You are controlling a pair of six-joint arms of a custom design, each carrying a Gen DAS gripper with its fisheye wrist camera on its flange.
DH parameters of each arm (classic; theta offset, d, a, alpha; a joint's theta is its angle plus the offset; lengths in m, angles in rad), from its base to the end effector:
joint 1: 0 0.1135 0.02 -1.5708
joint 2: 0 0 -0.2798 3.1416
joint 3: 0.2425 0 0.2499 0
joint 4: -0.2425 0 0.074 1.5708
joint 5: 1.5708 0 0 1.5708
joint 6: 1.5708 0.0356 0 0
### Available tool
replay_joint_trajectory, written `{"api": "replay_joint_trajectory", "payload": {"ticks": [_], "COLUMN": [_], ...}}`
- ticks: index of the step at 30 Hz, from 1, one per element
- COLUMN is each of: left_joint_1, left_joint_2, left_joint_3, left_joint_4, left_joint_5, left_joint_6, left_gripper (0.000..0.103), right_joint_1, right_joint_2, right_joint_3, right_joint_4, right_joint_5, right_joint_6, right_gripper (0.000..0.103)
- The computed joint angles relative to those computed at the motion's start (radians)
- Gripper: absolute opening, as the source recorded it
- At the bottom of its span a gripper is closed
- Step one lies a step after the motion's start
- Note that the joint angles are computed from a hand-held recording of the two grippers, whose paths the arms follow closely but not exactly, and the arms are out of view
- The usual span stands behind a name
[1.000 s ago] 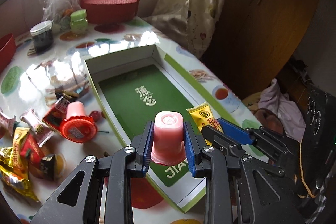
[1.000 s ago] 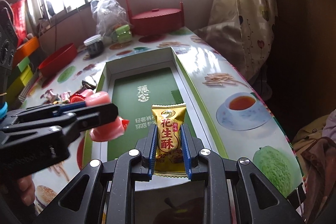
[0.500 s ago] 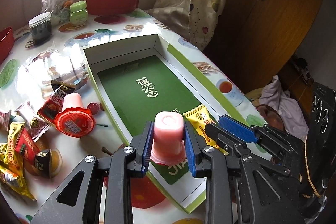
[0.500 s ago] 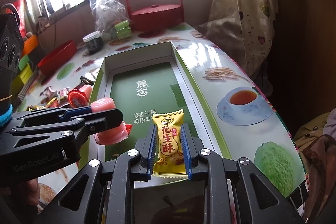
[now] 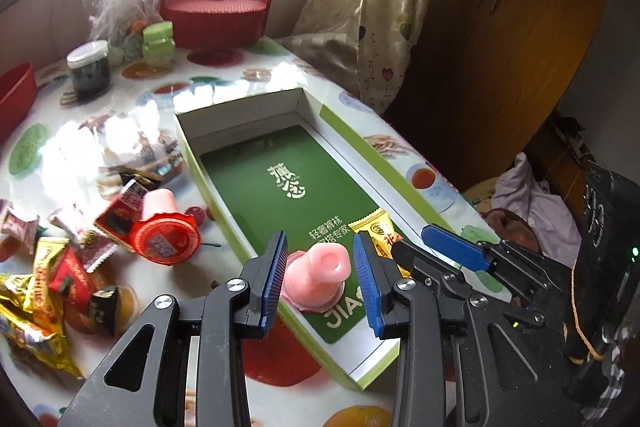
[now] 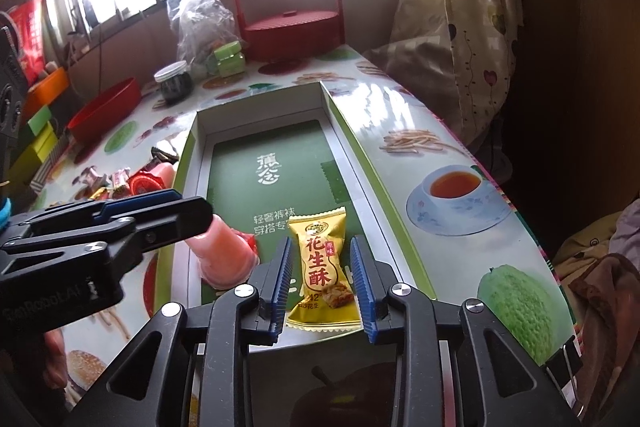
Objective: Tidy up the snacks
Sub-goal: 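Lower the yellow candy into the green box and open the right tool, then grasp a red snack packet with the right tool while the left tool returns to the pile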
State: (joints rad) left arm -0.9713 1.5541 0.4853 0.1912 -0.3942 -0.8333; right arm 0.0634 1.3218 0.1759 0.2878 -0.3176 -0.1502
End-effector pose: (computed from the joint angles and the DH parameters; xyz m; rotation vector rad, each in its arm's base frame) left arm 0.1540 -0.2011 0.1273 -0.0072 2.3941 -0.3813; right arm 0.1752 0.0223 0.1068 -0.3975 2.3675 0.3447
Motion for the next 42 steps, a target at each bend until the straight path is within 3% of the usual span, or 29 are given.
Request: {"api": "replay_joint_trajectory", "payload": {"ticks": [11,22,42], "left_joint_1": [-0.082,-0.158,-0.235], "left_joint_2": [-0.14,-0.26,-0.46], "left_joint_3": [-0.034,-0.078,-0.166], "left_joint_4": [-0.144,-0.319,-0.639], "left_joint_5": [-0.128,-0.245,-0.346], "left_joint_6": [-0.061,-0.189,-0.447], "left_gripper": [0.036,0.037,0.037], "right_joint_1": [0.062,0.201,0.577], "right_joint_2": [-0.132,-0.249,-0.138], "right_joint_3": [-0.016,-0.017,0.023], "right_joint_4": [-0.068,-0.109,-0.004], "right_joint_5": [0.022,0.057,0.22], "right_joint_6": [0.046,0.121,0.237], "right_gripper": [0.034,0.04,0.047]}}
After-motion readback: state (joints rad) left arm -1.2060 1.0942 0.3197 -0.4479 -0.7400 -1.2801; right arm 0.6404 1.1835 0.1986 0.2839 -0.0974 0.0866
